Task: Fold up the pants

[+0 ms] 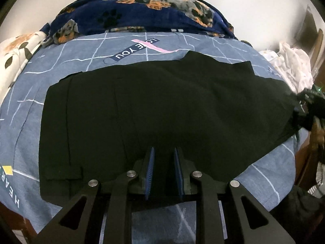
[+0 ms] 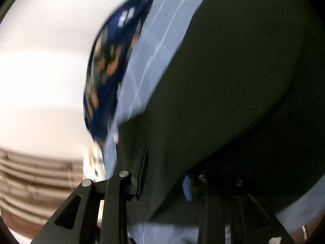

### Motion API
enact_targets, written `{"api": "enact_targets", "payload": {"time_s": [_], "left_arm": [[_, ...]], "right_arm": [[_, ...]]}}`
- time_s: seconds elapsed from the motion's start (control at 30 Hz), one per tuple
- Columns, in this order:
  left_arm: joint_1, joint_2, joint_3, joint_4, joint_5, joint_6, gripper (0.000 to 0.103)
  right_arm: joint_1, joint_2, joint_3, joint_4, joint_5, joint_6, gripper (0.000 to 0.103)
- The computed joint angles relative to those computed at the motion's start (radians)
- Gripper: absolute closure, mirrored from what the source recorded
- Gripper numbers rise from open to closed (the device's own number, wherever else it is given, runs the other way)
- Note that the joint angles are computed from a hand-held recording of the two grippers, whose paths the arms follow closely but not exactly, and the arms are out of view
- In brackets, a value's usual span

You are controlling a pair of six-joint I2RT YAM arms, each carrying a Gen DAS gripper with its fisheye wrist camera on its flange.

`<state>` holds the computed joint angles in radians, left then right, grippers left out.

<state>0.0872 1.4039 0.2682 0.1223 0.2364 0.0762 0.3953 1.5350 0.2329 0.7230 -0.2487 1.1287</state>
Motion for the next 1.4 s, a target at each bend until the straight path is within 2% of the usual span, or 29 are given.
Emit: {"api": "enact_targets", "payload": {"time_s": [0.1,0.2,0.33,0.4,0.53,0.6,0.63,0.73,0.83,1.0,1.07,1.23,1.33,1.4], "left_arm": [[0.022,0.004,0.0,-0.002,0.018,0.012,0.082],[0.025,0.005,-0.001,-0.002,0.021,0.008,0.082],[0.015,0.002,0.001,-0.005,0.007,0.003,0.082],[0.007,0.004,0.0,-0.001,-0.001,-0.004,0.082],[0.02,0.015,0.004,0.005,0.014,-0.005,0.082],[0.027,0.02,0.006,0.006,0.022,-0.001,0.082],[0.026,0.021,0.006,0.007,0.021,-0.001,0.082],[0.019,0.019,0.006,0.006,0.011,0.007,0.082],[0.03,0.022,0.01,-0.001,0.022,0.03,0.082],[0.06,0.034,0.017,-0.007,0.065,0.048,0.082],[0.069,0.038,0.022,-0.014,0.076,0.061,0.082],[0.114,0.062,0.034,-0.02,0.133,0.091,0.081],[0.127,0.07,0.039,-0.023,0.154,0.09,0.082],[0.115,0.062,0.035,-0.024,0.141,0.087,0.082]], "right_arm": [[-0.253,-0.047,-0.059,0.047,-0.132,-0.049,0.073],[-0.522,-0.094,-0.045,-0.045,-0.26,-0.155,0.073],[-0.71,-0.076,0.028,-0.16,-0.371,-0.272,0.073],[-0.748,-0.065,0.077,-0.233,-0.378,-0.335,0.073],[-0.808,0.004,0.135,-0.233,-0.42,-0.358,0.073],[-0.82,0.016,0.161,-0.257,-0.422,-0.387,0.087],[-0.818,0.002,0.182,-0.321,-0.4,-0.423,0.097],[-0.843,-0.063,0.158,-0.368,-0.407,-0.465,0.098],[-0.871,-0.224,0.107,-0.445,-0.41,-0.518,0.099],[-1.027,-0.39,0.053,-0.644,-0.523,-0.661,0.099],[-1.085,-0.365,0.042,-0.682,-0.546,-0.722,0.099],[-1.261,-0.207,0.004,-0.649,-0.647,-0.835,0.099],[-1.303,-0.157,0.006,-0.633,-0.687,-0.874,0.1],[-1.344,-0.115,0.02,-0.641,-0.733,-0.891,0.097]]}}
